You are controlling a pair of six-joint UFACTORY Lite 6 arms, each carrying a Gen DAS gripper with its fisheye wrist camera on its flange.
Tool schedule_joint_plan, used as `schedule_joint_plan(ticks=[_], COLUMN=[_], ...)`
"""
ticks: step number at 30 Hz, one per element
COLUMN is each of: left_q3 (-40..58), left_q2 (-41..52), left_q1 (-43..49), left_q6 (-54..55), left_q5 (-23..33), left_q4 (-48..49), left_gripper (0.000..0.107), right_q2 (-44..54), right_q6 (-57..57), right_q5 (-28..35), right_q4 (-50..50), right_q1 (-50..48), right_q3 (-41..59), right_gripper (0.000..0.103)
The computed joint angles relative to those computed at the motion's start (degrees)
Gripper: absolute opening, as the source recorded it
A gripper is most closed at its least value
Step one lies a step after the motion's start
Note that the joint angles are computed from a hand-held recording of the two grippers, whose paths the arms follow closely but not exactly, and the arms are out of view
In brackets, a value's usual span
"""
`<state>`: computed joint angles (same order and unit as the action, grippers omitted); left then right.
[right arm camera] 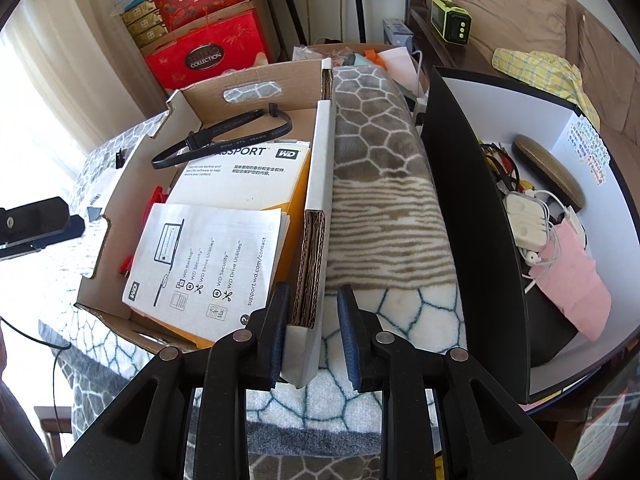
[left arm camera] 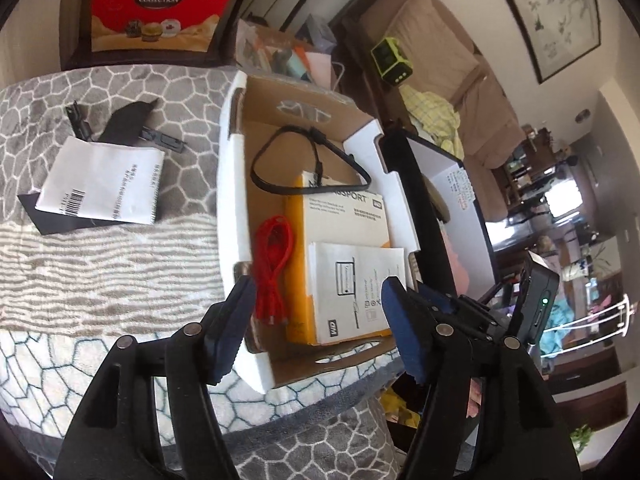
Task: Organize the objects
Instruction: 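Release the booklet onto the box and withdraw the left gripper, then grasp the white barcode sheet on the table with the left gripper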
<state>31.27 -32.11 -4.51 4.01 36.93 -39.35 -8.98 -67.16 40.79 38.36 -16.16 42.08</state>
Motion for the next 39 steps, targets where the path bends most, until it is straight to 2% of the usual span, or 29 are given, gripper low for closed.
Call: schedule_joint_plan(ticks=[4, 8, 10, 13, 18, 23, 31, 33, 36, 38, 39], left_q3=[0.57, 1.56, 2.34, 3.11, 4.08, 5.66, 9.32, 9.47, 9.83, 9.67, 9.56], left_q2=[-0.65, 1.79, 4.56, 8.73, 16.58, 24.14, 35.29, 36.28, 37.1, 36.25, 35.83], left_q1=[9.21, 22.64, 28.24, 34.89, 41.29, 44.79, 46.54, 46.4, 44.81, 43.38, 42.7], left_q6=[3.8, 9.99, 12.06, 15.33, 22.07, 30.85, 37.96, 38.74, 38.36, 37.31, 37.23], left_q5=[3.97, 7.42, 7.25, 6.18, 4.7, 6.63, 11.01, 11.1, 10.07, 8.41, 7.78], left_q4=[1.51, 2.54, 3.33, 3.55, -0.02, -6.74, -14.41, -15.44, -15.28, -14.63, -14.71], left_gripper=[0.062, 0.062, 0.062, 0.062, 0.062, 0.062, 0.06, 0.054, 0.037, 0.021, 0.019], right_q2=[-0.14, -1.24, -1.27, -2.28, -1.95, -1.68, -1.26, -1.16, -1.15, -1.2, -1.3], right_q6=[-0.25, -0.77, -1.52, -1.21, -0.36, -0.38, 0.02, 0.14, 0.6, 0.8, 0.79], right_q5=[-0.16, -1.03, -0.85, -2.21, -2.54, -2.73, -2.86, -2.85, -3.05, -3.23, -3.24], right_q4=[-0.22, -0.39, 0.15, -0.34, -1.07, -1.15, -1.21, -1.31, -1.65, -1.82, -1.85], right_q1=[0.07, 0.71, 0.72, 1.67, 2.18, 2.19, 2.41, 2.45, 2.76, 2.91, 2.9], right_q3=[-0.03, -0.99, -1.21, -2.06, -1.76, -1.62, -1.57, -1.55, -1.59, -1.66, -1.77], right_gripper=[0.023, 0.021, 0.016, 0.015, 0.015, 0.015, 0.015, 0.015, 0.015, 0.015, 0.015])
